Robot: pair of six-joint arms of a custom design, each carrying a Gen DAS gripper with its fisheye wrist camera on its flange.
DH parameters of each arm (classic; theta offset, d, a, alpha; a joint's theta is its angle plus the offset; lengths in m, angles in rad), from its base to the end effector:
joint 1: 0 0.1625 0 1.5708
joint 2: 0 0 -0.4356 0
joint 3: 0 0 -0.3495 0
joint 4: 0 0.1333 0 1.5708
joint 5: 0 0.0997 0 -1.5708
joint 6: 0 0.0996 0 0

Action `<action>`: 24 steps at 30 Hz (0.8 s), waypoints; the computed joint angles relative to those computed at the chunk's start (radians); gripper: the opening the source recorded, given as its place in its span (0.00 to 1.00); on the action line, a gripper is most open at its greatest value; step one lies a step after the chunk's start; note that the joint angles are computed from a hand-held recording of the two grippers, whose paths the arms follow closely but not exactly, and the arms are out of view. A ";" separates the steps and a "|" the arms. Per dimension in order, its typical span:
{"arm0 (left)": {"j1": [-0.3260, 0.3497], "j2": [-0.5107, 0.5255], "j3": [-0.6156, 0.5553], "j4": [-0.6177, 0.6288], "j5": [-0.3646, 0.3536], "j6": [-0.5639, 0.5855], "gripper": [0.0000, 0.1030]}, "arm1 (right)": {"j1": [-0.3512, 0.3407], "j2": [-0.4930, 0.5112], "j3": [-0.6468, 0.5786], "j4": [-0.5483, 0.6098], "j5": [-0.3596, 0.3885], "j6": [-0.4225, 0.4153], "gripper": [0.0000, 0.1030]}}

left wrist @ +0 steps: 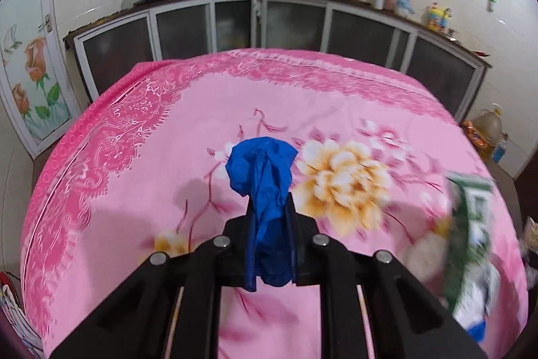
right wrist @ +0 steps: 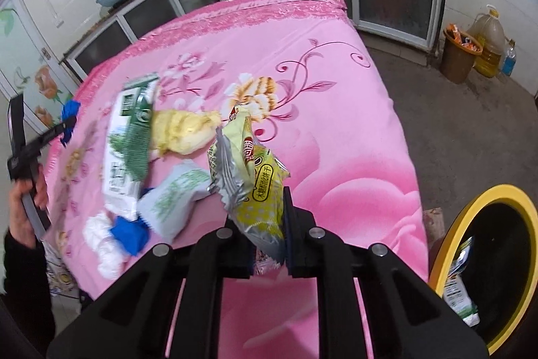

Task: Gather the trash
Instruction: 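Grasp the blue glove with the left tool while the right tool grasps the yellow snack packet, then carry the blue glove and yellow snack packet over the yellow bin with both tools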

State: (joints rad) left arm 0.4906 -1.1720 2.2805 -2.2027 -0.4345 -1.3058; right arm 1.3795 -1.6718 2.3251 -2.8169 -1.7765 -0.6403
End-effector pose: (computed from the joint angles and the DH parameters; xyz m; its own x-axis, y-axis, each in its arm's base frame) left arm -0.2425 -0.3831 0.1681 -0.7122 -0.2554 -0.6538 0.3681 0.6572 -0.6577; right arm 0.0404 -0.3855 0.3583 -0.8475 -0.2474 0.4696 -0.4348 0.8311 -0.3468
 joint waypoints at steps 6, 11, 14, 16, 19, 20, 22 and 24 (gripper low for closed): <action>-0.162 0.000 0.040 0.038 -0.029 -0.083 0.13 | -0.010 -0.067 0.030 0.039 0.046 0.002 0.12; -0.262 0.050 0.032 -0.003 -0.051 -0.076 0.13 | -0.025 -0.110 0.037 0.082 0.078 -0.004 0.12; -0.295 0.093 0.023 -0.089 -0.075 -0.018 0.13 | -0.036 -0.139 0.036 0.099 0.097 -0.009 0.12; -0.306 0.121 0.010 -0.124 -0.084 0.014 0.13 | -0.046 -0.161 0.037 0.110 0.113 -0.015 0.12; -0.323 0.177 -0.012 -0.221 -0.104 0.093 0.13 | -0.068 -0.185 0.034 0.129 0.140 -0.023 0.12; -0.328 0.191 -0.017 -0.243 -0.110 0.111 0.13 | -0.078 -0.195 0.034 0.138 0.151 -0.029 0.12; -0.336 0.224 -0.036 -0.285 -0.120 0.155 0.13 | -0.098 -0.212 0.033 0.152 0.169 -0.036 0.12; -0.340 0.258 -0.055 -0.341 -0.132 0.212 0.13 | -0.124 -0.232 0.032 0.168 0.191 -0.047 0.12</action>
State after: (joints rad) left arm 0.1505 -0.9141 2.2254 -2.5442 -0.5668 -1.0936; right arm 1.2554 -1.9040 2.3569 -2.6485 -1.5856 -0.6874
